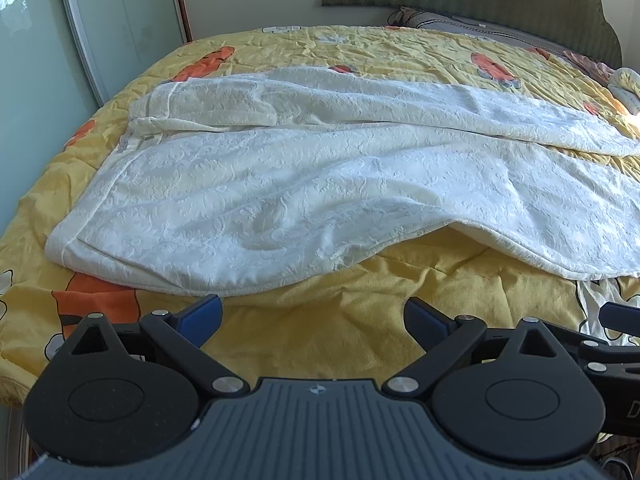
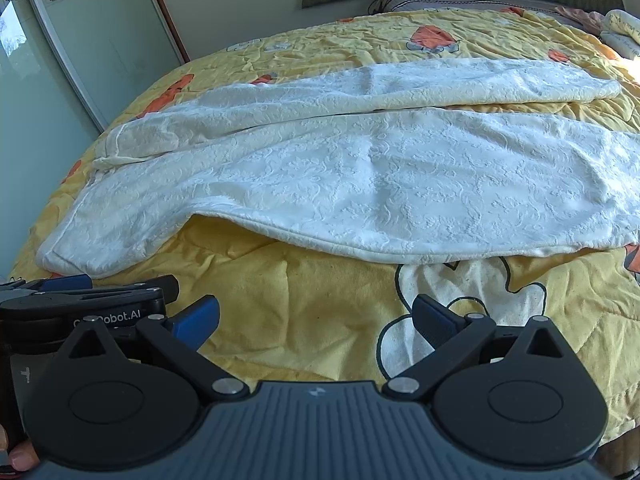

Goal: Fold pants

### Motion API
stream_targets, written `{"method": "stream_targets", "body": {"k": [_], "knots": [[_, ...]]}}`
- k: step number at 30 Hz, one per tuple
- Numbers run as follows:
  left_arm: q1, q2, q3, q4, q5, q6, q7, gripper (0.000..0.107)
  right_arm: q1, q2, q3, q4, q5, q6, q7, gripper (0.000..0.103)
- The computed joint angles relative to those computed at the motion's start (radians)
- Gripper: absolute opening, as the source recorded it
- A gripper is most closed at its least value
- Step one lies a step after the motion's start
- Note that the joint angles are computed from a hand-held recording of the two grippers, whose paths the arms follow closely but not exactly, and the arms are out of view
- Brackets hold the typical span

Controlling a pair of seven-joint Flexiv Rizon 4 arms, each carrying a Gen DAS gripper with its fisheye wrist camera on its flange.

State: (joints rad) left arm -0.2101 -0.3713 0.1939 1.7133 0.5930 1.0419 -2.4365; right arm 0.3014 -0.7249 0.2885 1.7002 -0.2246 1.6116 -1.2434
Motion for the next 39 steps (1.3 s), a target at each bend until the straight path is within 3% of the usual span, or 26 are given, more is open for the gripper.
{"method": "stream_targets", "body": {"k": [39], "knots": [[0.001,-0.005,-0.003,-0.006,-0.009,-0.008,0.009,0.099,-0.018,-0.004,0.025,0.003,-0.003,0.014,-0.019,0.103]]}}
